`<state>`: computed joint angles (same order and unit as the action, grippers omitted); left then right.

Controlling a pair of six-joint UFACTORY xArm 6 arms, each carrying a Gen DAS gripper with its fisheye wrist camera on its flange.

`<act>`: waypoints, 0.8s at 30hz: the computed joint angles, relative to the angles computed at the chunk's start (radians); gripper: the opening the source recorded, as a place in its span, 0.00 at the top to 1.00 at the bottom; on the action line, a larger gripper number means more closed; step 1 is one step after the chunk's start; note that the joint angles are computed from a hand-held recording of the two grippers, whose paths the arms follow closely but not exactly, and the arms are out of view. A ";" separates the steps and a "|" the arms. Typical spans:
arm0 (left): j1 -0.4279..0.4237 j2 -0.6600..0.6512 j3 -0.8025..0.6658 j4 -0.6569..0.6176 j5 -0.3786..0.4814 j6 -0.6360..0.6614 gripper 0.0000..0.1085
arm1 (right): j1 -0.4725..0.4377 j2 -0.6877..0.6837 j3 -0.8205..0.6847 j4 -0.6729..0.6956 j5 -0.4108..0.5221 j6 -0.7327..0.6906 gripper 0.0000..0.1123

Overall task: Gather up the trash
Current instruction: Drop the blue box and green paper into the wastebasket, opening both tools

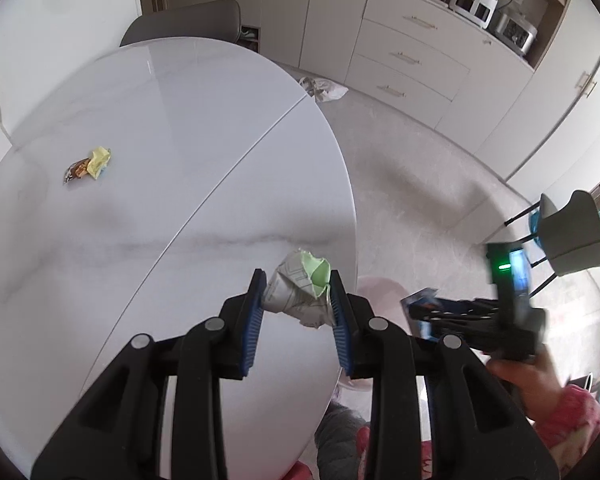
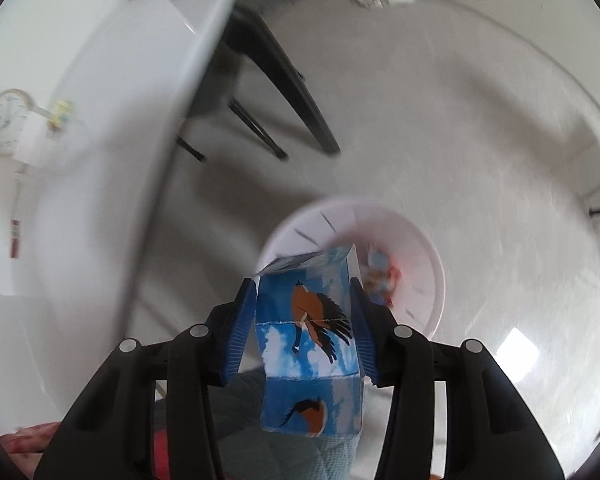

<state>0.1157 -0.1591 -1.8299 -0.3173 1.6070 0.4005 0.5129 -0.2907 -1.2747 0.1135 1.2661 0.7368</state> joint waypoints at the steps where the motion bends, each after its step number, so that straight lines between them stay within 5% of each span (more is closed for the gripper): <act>1: -0.006 -0.006 0.007 0.011 0.000 0.000 0.72 | -0.004 -0.001 0.027 0.010 -0.003 -0.004 0.58; 12: -0.098 -0.056 0.078 0.068 0.001 0.013 0.72 | -0.021 -0.065 0.190 0.012 -0.020 0.065 0.27; 18: -0.240 -0.069 0.168 0.079 0.003 0.006 0.72 | -0.034 -0.189 0.171 -0.120 0.054 0.138 0.15; 24: -0.416 -0.088 0.391 0.147 -0.068 -0.031 0.71 | -0.071 -0.306 0.180 -0.167 0.134 0.164 0.13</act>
